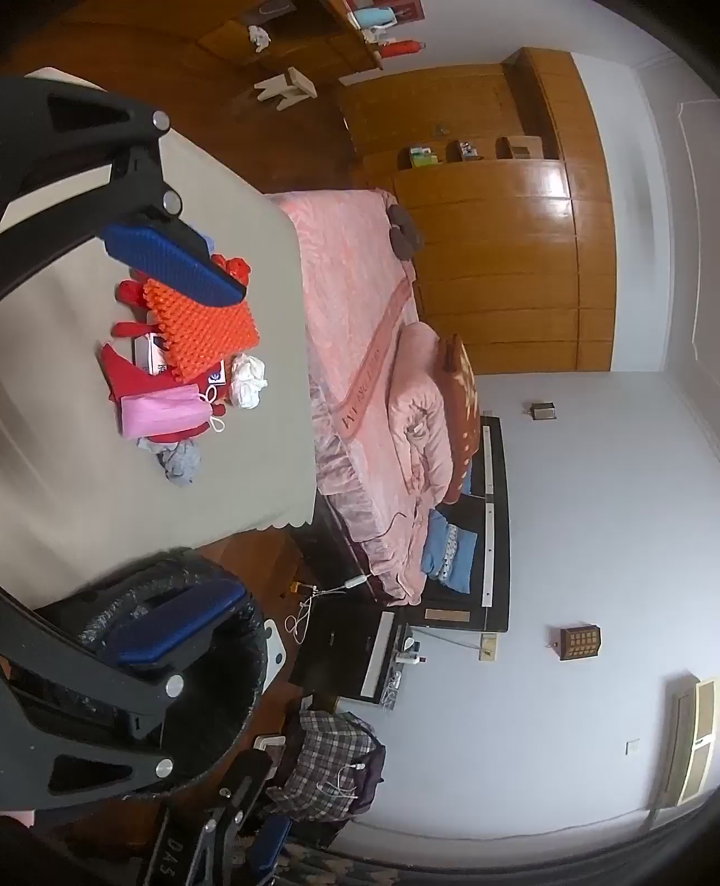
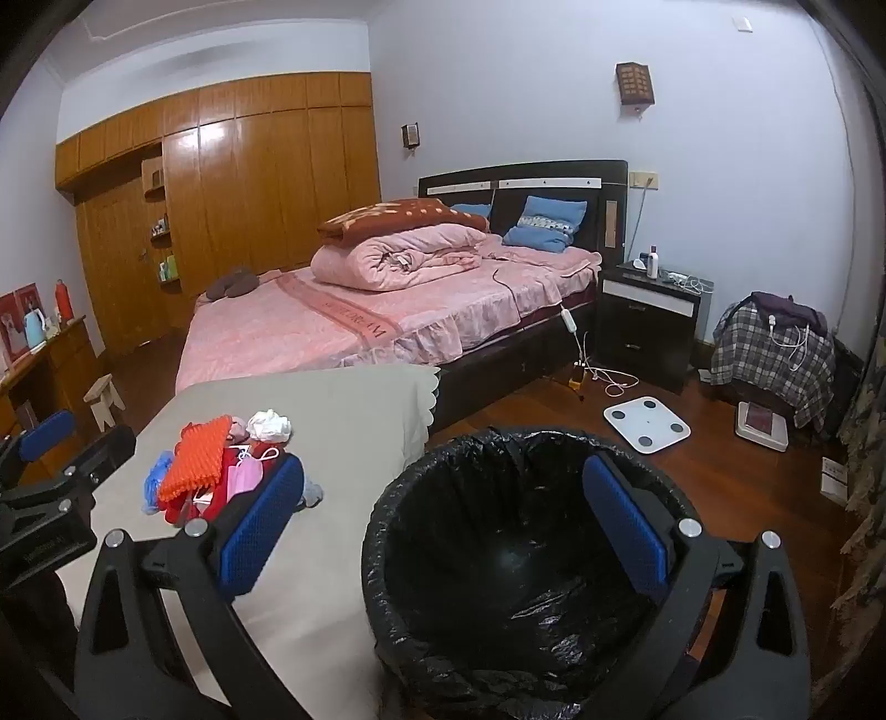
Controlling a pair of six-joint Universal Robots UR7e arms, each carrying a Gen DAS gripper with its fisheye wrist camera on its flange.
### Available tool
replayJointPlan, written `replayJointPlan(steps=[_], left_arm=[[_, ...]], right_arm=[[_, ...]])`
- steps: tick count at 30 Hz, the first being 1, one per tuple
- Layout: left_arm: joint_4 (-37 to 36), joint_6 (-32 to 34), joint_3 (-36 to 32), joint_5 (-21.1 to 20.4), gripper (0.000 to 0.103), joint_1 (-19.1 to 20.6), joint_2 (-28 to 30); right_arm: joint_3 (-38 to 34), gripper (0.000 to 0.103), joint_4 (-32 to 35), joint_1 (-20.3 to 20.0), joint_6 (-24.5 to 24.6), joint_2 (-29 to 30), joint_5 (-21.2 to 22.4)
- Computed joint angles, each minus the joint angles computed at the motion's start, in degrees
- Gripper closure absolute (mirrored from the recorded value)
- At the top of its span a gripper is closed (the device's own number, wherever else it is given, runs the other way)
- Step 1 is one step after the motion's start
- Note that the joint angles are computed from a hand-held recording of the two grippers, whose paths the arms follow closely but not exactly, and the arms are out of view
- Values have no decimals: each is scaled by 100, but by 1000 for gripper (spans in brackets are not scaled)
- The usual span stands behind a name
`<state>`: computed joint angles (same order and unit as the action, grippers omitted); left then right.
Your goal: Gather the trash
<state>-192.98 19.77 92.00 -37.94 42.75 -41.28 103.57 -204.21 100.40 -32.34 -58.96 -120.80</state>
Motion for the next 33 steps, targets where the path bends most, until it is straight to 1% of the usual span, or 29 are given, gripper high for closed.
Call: replayJointPlan(steps=[8,12,13,33], left_arm=[[25,-3,-21,47,6,-11,21],[148,-55,-176,113,6,-76,105],[76,-37,-91,73,6,-48,38],[13,-30,-43,35,6,-19,-6]], right_arm=[[-7,5,-55,0,-8,32,4],[4,5,-71,4,-30,28,11],[5,5,-75,7,-30,30,9],[-17,5,-30,-6,-17,16,22]])
